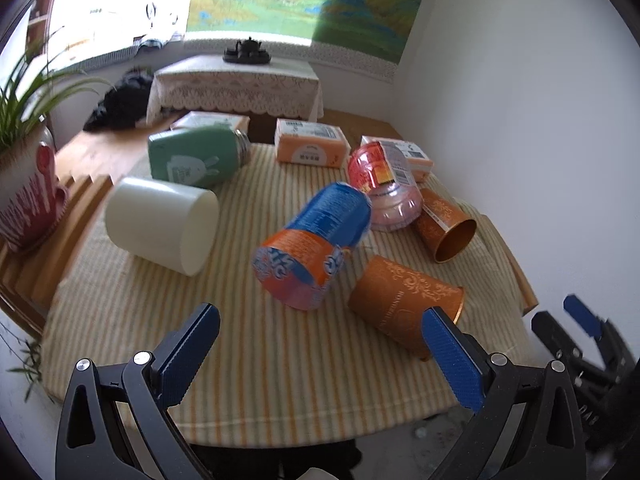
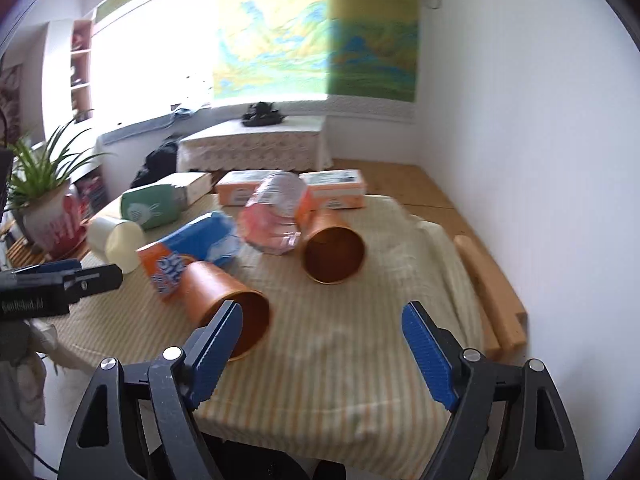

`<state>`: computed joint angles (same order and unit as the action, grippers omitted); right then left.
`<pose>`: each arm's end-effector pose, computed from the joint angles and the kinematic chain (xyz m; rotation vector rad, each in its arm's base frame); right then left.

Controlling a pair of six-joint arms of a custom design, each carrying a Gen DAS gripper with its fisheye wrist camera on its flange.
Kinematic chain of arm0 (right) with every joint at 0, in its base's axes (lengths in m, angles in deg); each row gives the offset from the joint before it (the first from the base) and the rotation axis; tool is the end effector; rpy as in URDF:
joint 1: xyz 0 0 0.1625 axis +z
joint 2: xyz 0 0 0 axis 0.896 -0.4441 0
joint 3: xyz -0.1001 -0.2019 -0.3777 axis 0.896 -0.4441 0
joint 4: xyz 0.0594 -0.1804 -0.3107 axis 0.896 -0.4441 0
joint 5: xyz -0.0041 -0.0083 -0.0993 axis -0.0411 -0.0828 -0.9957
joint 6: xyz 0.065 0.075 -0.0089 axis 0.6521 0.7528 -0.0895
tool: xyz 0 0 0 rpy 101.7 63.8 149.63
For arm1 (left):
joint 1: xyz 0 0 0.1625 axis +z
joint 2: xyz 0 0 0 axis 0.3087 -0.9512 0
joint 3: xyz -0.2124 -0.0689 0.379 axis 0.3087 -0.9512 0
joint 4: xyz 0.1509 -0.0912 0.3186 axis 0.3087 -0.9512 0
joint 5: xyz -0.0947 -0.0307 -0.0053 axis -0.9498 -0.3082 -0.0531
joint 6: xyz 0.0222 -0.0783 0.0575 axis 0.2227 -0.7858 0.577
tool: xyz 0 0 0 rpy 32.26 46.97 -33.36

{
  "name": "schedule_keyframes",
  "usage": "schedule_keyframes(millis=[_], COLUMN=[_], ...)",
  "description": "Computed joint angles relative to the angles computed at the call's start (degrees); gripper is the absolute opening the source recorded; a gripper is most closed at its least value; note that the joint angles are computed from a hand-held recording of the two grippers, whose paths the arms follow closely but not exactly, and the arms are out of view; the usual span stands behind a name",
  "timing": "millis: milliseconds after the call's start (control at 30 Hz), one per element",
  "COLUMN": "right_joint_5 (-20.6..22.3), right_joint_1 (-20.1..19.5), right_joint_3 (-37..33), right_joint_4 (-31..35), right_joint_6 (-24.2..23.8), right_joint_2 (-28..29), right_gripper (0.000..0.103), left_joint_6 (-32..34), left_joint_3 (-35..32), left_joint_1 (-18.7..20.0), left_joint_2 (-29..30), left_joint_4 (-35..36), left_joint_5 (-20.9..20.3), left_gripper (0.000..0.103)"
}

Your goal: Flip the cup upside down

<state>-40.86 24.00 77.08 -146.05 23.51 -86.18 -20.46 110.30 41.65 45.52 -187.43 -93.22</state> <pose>0.0604 -0.6951 0.1409 0.3276 -2.0377 1.1728 -0.2390 -0.7762 -0.0012 0.5488 2.5489 -0.8234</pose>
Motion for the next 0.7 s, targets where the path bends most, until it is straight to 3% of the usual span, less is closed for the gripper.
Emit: schedule_keyframes(millis=[133,200,333,433,700], right_joint_5=[0.8,0.4,1.1,1.4,2.4], right_joint_1=[-0.6,-0.7,-1.1,-1.4,-2.5], right_joint_3=[2.0,2.4,4.1,5.0,6.2], right_joint_4=[-1.9,-3.9,-7.2,-8.7,-8.8], right_joint_6=[1.1,0.0,-1.2,-1.7,-2.1], right_joint_2=[-1.1,-1.0,-1.3,-1.5,-2.0], right_gripper=[0.079,0.079,0.079,0.079,0.079], left_joint_6=[-11.2,-18.7,-28.2,-33.1,-42.1], left_joint_3=[-5.9,-12.5,-23.4,-30.1,-35.9], left_joint_1=[0.9,2.0,3.4,3.7,3.8], left_joint_2=[1.0,2.9,7.6,11.0,14.7], left_joint_4=[12.2,23.4,34.9,39.3,39.6], left_joint_5=[-6.4,-12.3,-17.9,-18.1,-15.1], left_gripper=[0.102,0.102,0.102,0.101,0.101])
